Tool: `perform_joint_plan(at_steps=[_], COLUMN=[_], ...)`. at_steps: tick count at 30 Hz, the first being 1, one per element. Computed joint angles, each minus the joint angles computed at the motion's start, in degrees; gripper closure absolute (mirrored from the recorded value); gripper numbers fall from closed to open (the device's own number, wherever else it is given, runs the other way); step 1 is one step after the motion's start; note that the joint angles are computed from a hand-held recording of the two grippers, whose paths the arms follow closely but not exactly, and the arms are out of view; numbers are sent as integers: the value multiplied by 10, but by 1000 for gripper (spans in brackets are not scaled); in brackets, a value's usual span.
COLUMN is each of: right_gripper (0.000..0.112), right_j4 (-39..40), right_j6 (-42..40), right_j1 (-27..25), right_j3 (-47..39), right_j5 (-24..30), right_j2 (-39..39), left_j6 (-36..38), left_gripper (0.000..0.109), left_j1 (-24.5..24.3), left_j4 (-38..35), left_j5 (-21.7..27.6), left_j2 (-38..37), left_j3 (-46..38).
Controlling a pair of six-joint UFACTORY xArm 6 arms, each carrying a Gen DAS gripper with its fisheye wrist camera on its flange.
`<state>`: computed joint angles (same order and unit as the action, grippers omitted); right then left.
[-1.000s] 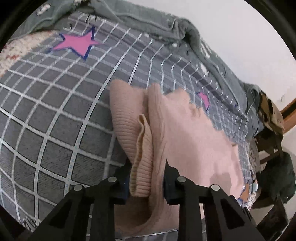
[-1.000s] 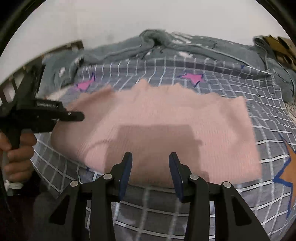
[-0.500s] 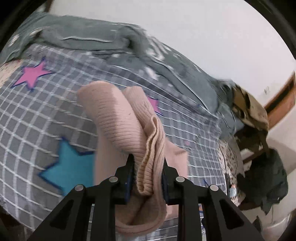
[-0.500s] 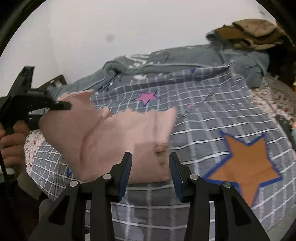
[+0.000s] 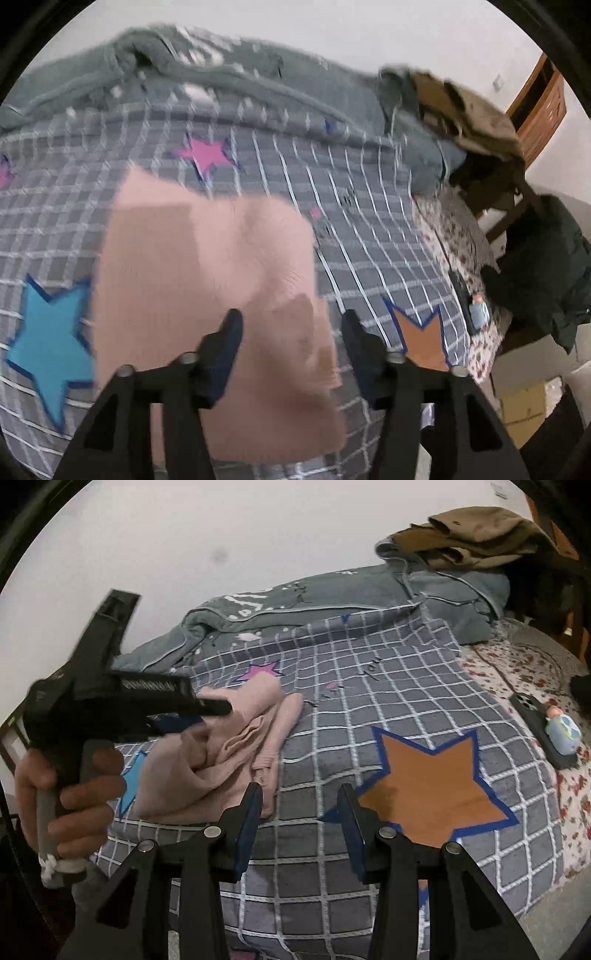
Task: Fold small clothes
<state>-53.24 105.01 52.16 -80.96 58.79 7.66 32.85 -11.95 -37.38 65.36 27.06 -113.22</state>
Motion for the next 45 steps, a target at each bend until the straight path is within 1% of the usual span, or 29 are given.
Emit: perform_joint_plan(at_steps=[5, 8, 10, 11, 12, 13, 14, 15, 16, 17, 18, 19, 20, 22, 23, 24, 26, 30, 32, 34, 35, 38, 39, 40, 41, 42, 43, 44, 45], right_gripper=[70, 64, 63, 63, 66, 83, 95, 104, 105, 105, 106, 107, 107, 107, 107, 107, 107, 99, 93, 77, 76, 76, 81, 97, 98, 99, 99, 99, 99], right_j4=[-28, -64, -65, -46, -21, 2, 14, 29, 19, -14, -71, -105, -115, -78, -38, -18, -18, -7, -17, -27, -24, 15, 44, 69, 70, 47, 0, -55, -100], right_j6=[-17, -15, -24, -39, -58, -73, -75, -74, -48, -1, 58, 92, 104, 93, 70, 58, 50, -13, -32, -34, -35, -58, -82, -103, -109, -100, -67, -22, 25], right_j1=[-24, -43, -59, -64, -67, -68, -69, -74, -80, -79, -71, -61, -55, -49, -50, -50, -39, -37, -39, -49, -57, -85, -91, -97, -100, -100, -96, -92, -85], right_j3=[-31, -68, -109, -137, -165, -199, -216, -215, -191, -161, -133, -109, -96, -93, -99, -104, -111, -138, -154, -162, -167, -192, -214, -238, -243, -235, -211, -179, -150], right_j5=[-82, -147, -188, -191, -181, -149, -125, -124, -148, -163, -158, -150, -142, -129, -127, -123, -101, -78, -67, -70, -77, -106, -97, -83, -86, -92, -104, -118, -120], right_j2=[29, 63, 102, 126, 150, 179, 195, 201, 191, 170, 147, 127, 120, 131, 146, 155, 156, 151, 152, 152, 155, 179, 196, 215, 218, 210, 189, 164, 139], left_j6=[0, -21, -30, -32, -32, -28, -21, -15, -5, 3, 16, 22, 28, 36, 37, 38, 52, 60, 58, 54, 52, 53, 52, 51, 50, 52, 58, 64, 70], left_gripper=[52, 52, 52, 52, 52, 52, 52, 52, 52, 52, 52, 52, 52, 52, 52, 52, 52, 50, 50, 50, 50, 50, 50, 50, 50, 50, 50, 50, 50], left_j1=[44, 71, 88, 95, 98, 104, 109, 111, 115, 117, 120, 121, 122, 117, 113, 110, 103, 93, 94, 97, 99, 101, 101, 102, 102, 102, 103, 104, 105], left_j4=[17, 36, 40, 43, 44, 43, 41, 39, 37, 34, 27, 22, 15, 4, 2, 2, -4, -2, -7, -10, -10, -7, -6, -6, -6, -5, -8, -13, -20], left_j5=[-32, -18, 1, 10, 13, 17, 17, 15, 19, 21, 24, 27, 31, 42, 48, 50, 53, 36, 42, 55, 60, 64, 65, 69, 74, 77, 75, 72, 71], left_j2=[3, 35, 51, 58, 61, 62, 62, 58, 59, 58, 58, 59, 61, 66, 68, 67, 62, 57, 65, 76, 82, 88, 91, 95, 100, 102, 100, 98, 97], left_j3=[-13, -54, -71, -78, -81, -80, -76, -68, -66, -63, -59, -59, -57, -54, -52, -48, -35, -20, -31, -49, -59, -69, -73, -79, -88, -93, -92, -89, -87])
